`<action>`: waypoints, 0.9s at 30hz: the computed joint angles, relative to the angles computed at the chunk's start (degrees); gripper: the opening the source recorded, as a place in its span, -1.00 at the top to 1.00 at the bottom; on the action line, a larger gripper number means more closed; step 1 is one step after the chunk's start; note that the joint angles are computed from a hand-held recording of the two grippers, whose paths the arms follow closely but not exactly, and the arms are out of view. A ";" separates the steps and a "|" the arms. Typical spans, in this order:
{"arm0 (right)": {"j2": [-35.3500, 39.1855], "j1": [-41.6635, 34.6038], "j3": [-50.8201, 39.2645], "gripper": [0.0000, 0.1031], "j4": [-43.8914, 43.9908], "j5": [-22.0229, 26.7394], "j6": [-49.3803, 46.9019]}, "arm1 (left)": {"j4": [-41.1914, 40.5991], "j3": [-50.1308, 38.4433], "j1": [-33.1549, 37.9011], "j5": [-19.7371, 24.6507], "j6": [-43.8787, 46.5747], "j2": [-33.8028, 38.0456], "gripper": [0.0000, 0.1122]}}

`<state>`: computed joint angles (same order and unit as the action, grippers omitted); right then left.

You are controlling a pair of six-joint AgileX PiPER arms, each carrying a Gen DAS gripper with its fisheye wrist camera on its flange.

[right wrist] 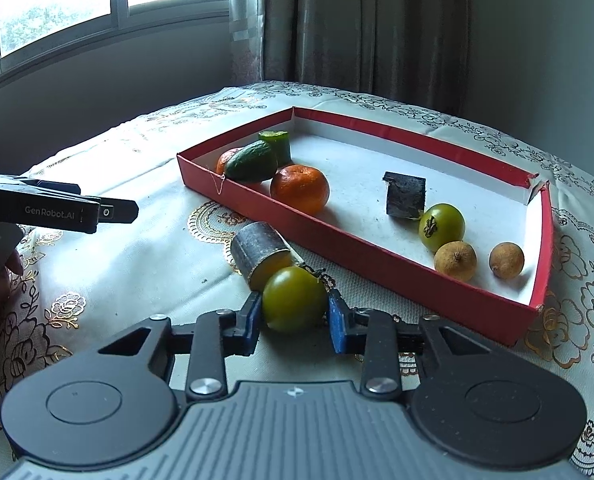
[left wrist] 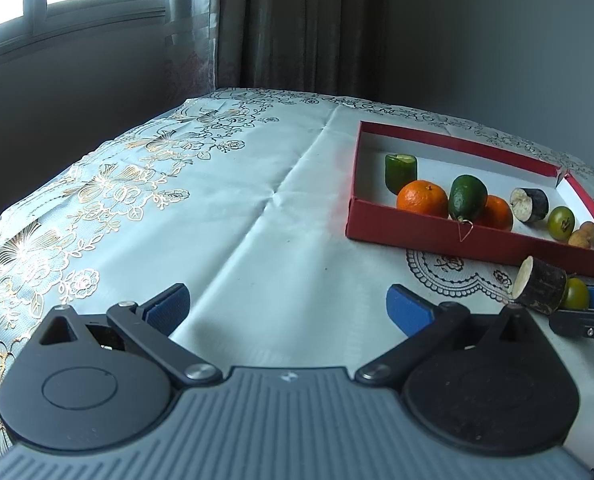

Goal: Organize fruits
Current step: 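Grasp the green tomato beside the box with the right gripper, then lift the green tomato with the right gripper and carry it over the box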

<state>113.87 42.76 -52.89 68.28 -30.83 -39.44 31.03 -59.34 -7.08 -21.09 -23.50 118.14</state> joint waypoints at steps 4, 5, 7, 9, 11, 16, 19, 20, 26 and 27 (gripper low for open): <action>-0.64 0.54 1.03 0.37 0.01 -0.37 1.44 | -0.16 0.03 0.05 0.00 0.12 0.00 -0.84; -0.82 0.74 1.38 0.37 -0.16 -0.52 1.86 | -0.26 0.07 0.07 -0.02 0.24 -0.01 -0.84; -1.10 1.14 2.03 0.37 -0.24 -1.06 2.67 | -0.64 0.08 0.00 0.01 0.61 0.02 -0.84; -1.34 1.43 2.70 0.37 -0.57 -1.62 4.01 | -0.98 0.13 0.00 -0.04 0.93 0.02 -0.84; -1.46 1.57 3.20 0.37 -0.93 -2.04 5.34 | -1.50 0.16 -0.02 0.00 1.40 0.04 -0.84; -1.99 2.13 4.70 0.37 -1.39 -3.24 8.93 | -2.55 0.03 -0.27 0.38 2.32 0.11 -0.84; -2.43 2.57 5.79 0.37 -1.88 -4.05 11.57 | -3.24 0.10 -0.37 0.51 3.09 0.07 -0.84; -2.56 2.78 6.14 0.37 -1.89 -4.39 12.22 | -3.45 0.12 -0.39 0.51 3.31 0.07 -0.84; -3.99 4.71 8.98 0.37 -2.44 -6.75 15.80 | -4.39 0.15 -0.50 0.67 4.26 0.07 -0.84; -4.20 5.09 9.36 0.37 -2.27 -7.20 16.06 | -4.39 0.15 -0.50 0.67 4.26 0.07 -0.84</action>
<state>109.67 47.85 -43.53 66.01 -38.04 -23.38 26.63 -59.19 -7.58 -20.42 -19.25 118.21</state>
